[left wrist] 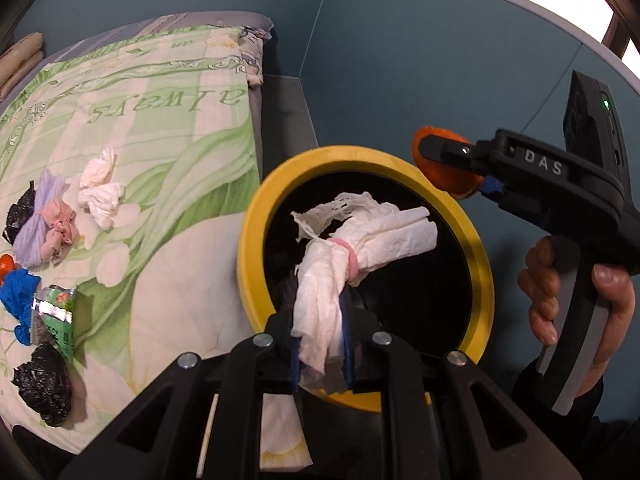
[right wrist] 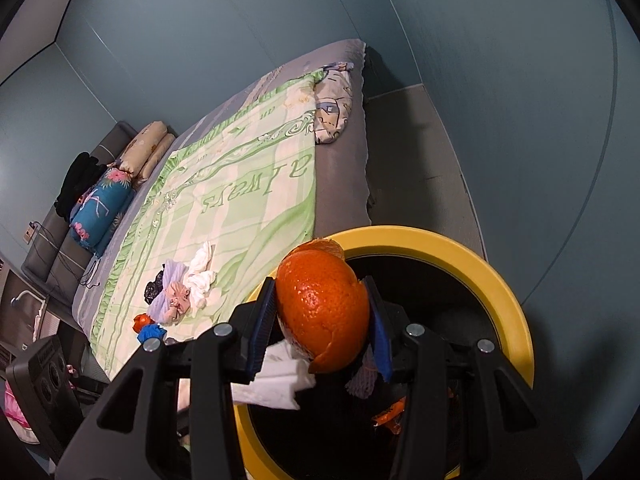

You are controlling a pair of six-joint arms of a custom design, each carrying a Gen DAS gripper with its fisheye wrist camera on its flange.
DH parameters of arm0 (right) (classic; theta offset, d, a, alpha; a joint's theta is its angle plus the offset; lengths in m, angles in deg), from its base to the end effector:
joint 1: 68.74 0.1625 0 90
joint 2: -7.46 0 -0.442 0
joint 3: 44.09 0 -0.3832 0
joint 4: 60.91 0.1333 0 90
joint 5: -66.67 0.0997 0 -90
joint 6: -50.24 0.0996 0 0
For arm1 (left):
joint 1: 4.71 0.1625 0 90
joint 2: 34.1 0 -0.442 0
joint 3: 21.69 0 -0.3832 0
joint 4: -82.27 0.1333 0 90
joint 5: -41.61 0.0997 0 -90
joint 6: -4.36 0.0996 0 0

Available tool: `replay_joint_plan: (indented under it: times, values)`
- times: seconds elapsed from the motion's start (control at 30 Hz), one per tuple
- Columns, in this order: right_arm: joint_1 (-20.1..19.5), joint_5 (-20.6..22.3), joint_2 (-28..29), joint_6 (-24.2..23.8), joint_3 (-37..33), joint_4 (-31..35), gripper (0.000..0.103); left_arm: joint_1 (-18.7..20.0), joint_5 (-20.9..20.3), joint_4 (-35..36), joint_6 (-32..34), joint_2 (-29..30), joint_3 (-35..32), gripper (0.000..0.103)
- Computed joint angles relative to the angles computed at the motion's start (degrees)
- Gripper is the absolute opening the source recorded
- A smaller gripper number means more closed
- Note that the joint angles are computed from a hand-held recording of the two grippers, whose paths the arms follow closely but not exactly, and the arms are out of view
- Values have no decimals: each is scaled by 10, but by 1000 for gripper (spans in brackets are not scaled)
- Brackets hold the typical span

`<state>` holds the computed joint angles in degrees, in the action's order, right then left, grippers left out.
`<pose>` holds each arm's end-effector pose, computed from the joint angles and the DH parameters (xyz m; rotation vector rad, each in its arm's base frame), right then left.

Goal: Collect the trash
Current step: 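Open both grippers to drop the white bag and orange into the bin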

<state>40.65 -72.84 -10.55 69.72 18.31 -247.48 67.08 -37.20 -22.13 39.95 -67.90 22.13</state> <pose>0.3220 -0.7416 0.0702 -0.5106 -2.2532 1.3864 -0.1211 -0.8566 0.2519 1.3187 2.6236 -0.0675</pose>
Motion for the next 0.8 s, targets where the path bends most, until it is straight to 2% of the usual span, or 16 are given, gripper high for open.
replay_joint_plan:
  times: [0.2,0.3,0.37,0.57,0.8]
  values:
    - [-3,3,0,4,1,-2,43,1,-10,9,-1,-1,7,14]
    - [-4,3,1,4,-1,-6,48,2,-18,5,5,-7,16,17]
    - [-4,0,0,3,0,-12,52,2,-22,2,4,-9,19,30]
    - [-3,-7,-2,4,5,-27,54,3,-28,-12,6,-14,26,51]
    - [-3,-2,-4,-1,8,-33,55,2,-27,-34,13,-20,33,64]
